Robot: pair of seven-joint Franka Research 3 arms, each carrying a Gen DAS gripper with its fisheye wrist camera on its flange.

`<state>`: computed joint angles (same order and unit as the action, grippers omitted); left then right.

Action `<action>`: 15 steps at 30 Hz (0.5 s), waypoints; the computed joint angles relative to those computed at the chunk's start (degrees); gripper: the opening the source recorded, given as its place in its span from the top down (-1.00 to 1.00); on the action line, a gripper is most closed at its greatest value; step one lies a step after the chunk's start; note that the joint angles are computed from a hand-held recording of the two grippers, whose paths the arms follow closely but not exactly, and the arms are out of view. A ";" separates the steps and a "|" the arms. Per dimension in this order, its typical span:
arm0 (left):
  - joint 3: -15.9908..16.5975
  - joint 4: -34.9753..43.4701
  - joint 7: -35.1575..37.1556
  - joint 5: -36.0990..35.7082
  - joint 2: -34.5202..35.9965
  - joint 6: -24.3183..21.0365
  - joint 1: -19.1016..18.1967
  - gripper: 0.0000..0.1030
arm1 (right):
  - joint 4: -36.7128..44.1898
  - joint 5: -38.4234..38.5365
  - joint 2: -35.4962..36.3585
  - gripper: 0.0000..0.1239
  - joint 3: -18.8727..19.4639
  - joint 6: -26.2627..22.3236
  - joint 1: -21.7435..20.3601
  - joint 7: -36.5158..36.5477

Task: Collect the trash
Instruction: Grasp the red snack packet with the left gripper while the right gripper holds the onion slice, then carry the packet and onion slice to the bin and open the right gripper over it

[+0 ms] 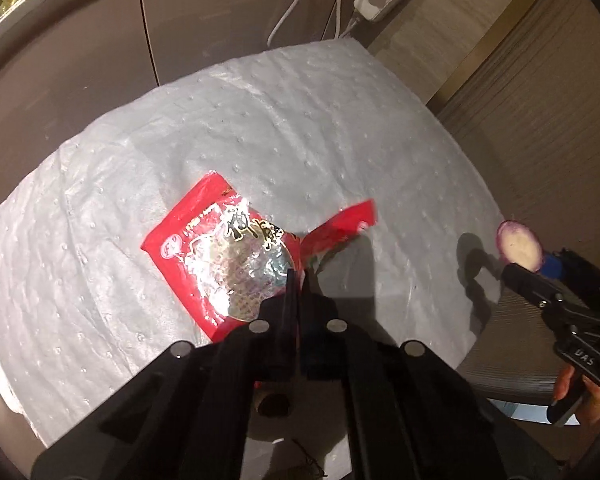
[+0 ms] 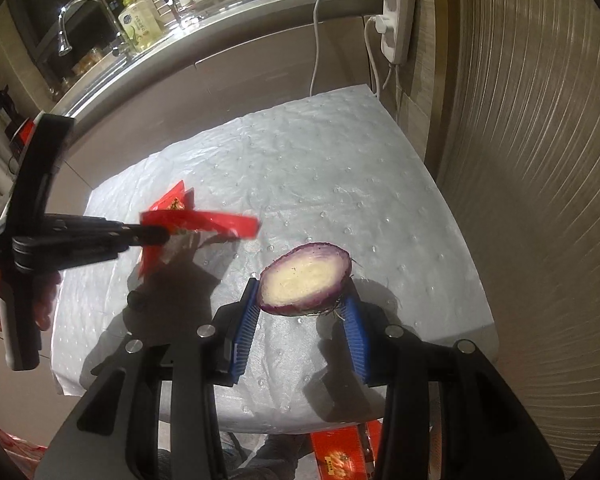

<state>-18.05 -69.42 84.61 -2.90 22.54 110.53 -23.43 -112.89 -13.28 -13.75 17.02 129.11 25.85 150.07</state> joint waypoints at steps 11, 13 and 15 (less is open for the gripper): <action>2.50 -16.43 0.12 -9.57 -20.71 7.50 7.07 0.99 | 13.18 -2.33 7.92 0.34 0.75 -1.52 3.28 -4.20; 4.13 -19.52 0.63 -10.52 -25.04 7.65 8.21 0.99 | 18.34 -2.88 11.78 0.34 0.68 -1.86 5.31 -6.17; 5.75 -23.39 0.71 -10.93 -29.65 8.01 9.14 0.99 | 24.43 -3.12 16.52 0.34 0.37 -1.99 7.73 -8.40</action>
<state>-12.31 -92.81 85.32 -13.83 -7.11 118.54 -14.28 -88.46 -16.40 2.76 17.38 127.12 33.58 141.67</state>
